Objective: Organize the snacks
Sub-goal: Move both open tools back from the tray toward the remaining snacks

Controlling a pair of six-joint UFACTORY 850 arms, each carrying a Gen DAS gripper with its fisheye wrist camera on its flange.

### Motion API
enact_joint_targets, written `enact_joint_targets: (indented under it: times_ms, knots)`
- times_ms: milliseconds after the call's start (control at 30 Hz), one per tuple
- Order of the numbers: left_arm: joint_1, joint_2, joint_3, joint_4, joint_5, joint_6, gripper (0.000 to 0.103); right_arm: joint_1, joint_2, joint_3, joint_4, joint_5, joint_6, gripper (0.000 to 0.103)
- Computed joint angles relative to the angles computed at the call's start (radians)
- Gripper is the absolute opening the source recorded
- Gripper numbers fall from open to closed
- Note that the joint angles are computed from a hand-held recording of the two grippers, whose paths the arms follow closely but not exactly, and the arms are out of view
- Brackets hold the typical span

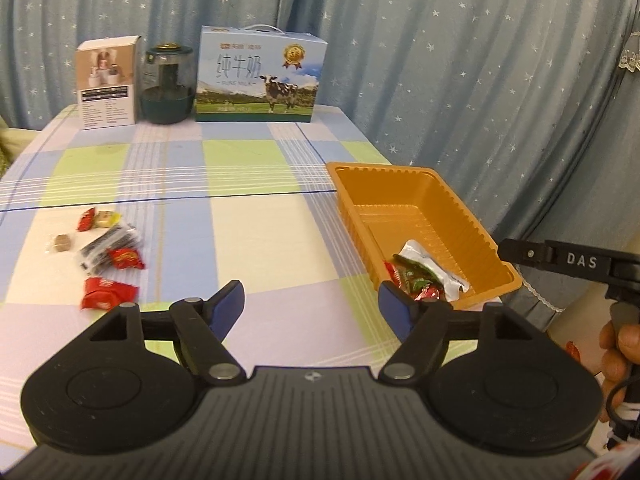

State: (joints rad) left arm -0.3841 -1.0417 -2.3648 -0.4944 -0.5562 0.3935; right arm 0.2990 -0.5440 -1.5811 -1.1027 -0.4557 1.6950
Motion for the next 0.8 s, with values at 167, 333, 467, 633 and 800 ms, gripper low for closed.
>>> enact_joint_targets:
  times_ms: [167, 333, 467, 633, 800]
  knots:
    - [0.015, 0.107, 0.161, -0.003, 0.060, 0.012, 0.080, 0.049, 0.017, 0.011, -0.046, -0.009, 0.045, 0.067]
    - [0.036, 0.188, 0.280, -0.007, 0.113, 0.018, 0.081, 0.088, 0.010, -0.007, -0.039, -0.012, 0.024, 0.072]
    - [0.053, 0.234, 0.349, -0.001, 0.149, 0.015, 0.083, 0.110, -0.013, -0.040, -0.013, -0.009, -0.014, 0.073]
    - [0.074, 0.273, 0.413, 0.042, 0.193, -0.025, 0.088, 0.130, -0.049, -0.096, 0.012, -0.001, -0.069, 0.073]
    - [0.092, 0.290, 0.443, 0.136, 0.219, -0.131, 0.088, 0.145, -0.086, -0.150, 0.056, 0.007, -0.143, 0.073]
